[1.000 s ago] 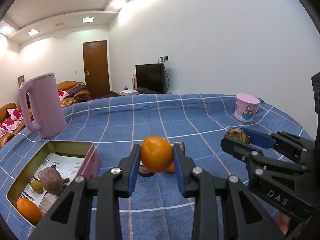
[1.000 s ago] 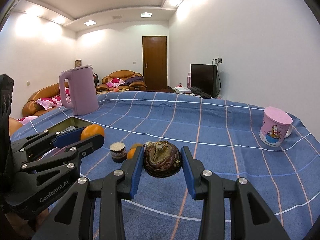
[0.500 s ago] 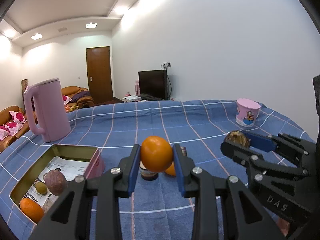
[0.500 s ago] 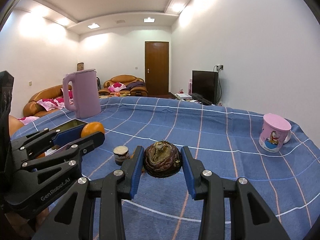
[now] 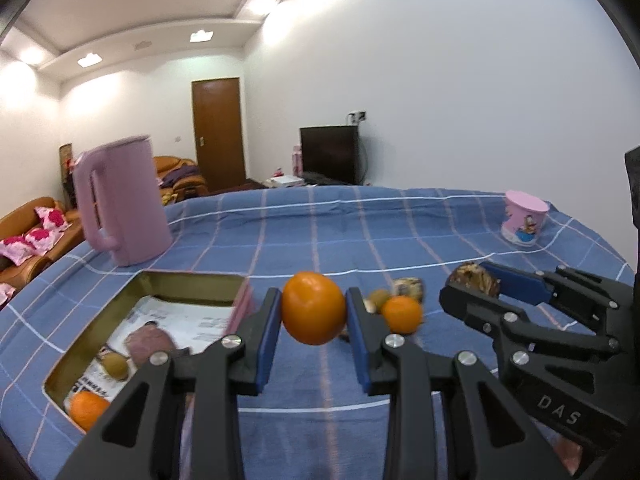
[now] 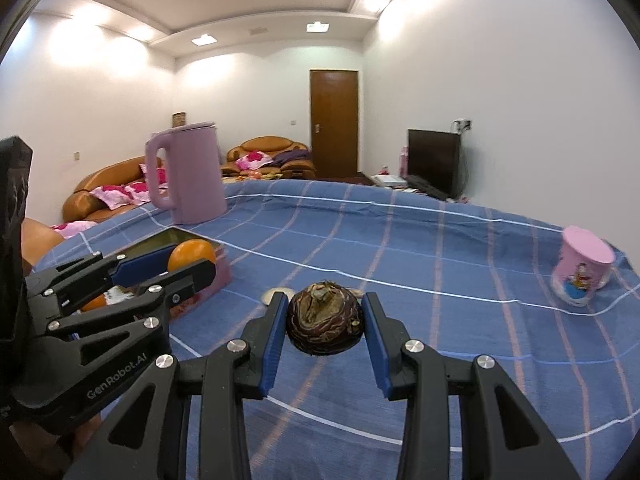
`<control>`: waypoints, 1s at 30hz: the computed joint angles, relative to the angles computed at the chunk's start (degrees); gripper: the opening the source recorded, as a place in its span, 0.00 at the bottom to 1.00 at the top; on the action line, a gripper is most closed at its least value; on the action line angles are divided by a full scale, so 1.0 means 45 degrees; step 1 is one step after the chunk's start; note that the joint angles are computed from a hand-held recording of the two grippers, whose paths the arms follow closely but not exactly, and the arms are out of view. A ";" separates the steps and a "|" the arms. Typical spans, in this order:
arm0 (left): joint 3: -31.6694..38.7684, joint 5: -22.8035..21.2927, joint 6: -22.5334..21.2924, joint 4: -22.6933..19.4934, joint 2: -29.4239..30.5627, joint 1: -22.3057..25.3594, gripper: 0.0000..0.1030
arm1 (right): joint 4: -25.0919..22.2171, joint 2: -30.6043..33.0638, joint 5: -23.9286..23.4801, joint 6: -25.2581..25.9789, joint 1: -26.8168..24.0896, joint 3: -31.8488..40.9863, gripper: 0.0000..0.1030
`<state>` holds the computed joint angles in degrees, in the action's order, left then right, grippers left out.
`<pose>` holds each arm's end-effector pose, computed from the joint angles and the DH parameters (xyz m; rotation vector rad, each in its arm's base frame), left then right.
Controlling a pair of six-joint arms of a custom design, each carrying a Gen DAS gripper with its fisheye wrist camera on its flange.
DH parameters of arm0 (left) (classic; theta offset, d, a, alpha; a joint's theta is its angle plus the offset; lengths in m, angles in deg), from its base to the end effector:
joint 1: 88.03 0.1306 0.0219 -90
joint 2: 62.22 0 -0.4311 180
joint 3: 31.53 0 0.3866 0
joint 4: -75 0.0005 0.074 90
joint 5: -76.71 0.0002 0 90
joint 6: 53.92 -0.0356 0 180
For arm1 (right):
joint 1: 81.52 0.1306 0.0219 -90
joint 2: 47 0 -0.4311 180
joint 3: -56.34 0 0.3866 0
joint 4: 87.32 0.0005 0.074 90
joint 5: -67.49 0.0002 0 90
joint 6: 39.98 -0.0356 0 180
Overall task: Organize fruits
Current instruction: 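Lift and carry the orange with the left tool while the right tool carries the brown fruit to the tin, then open the left tool over the tin to drop the orange while the right tool drops the brown fruit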
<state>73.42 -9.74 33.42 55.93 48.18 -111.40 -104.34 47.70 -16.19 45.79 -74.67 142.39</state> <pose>0.6017 -0.2629 0.4523 0.4916 1.9489 -0.2935 0.5346 0.0598 0.4545 0.0239 2.0158 0.0116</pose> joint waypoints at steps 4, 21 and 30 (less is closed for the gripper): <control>0.0293 -0.0099 0.0243 -0.0496 0.0121 0.0478 0.33 | -0.0240 0.0520 -0.0336 0.0096 0.0373 0.0665 0.39; 0.0962 -0.1079 0.0831 -0.1784 0.0535 0.2206 0.33 | -0.1357 0.2576 -0.1554 0.0409 0.1864 0.3218 0.39; 0.1129 -0.1115 0.0902 -0.2170 0.0739 0.2559 0.33 | -0.2081 0.3244 -0.1816 0.0816 0.2240 0.4068 0.39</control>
<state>78.50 -14.75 37.48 46.17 51.51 -99.89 -113.71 62.30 -24.37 49.46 -64.59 160.69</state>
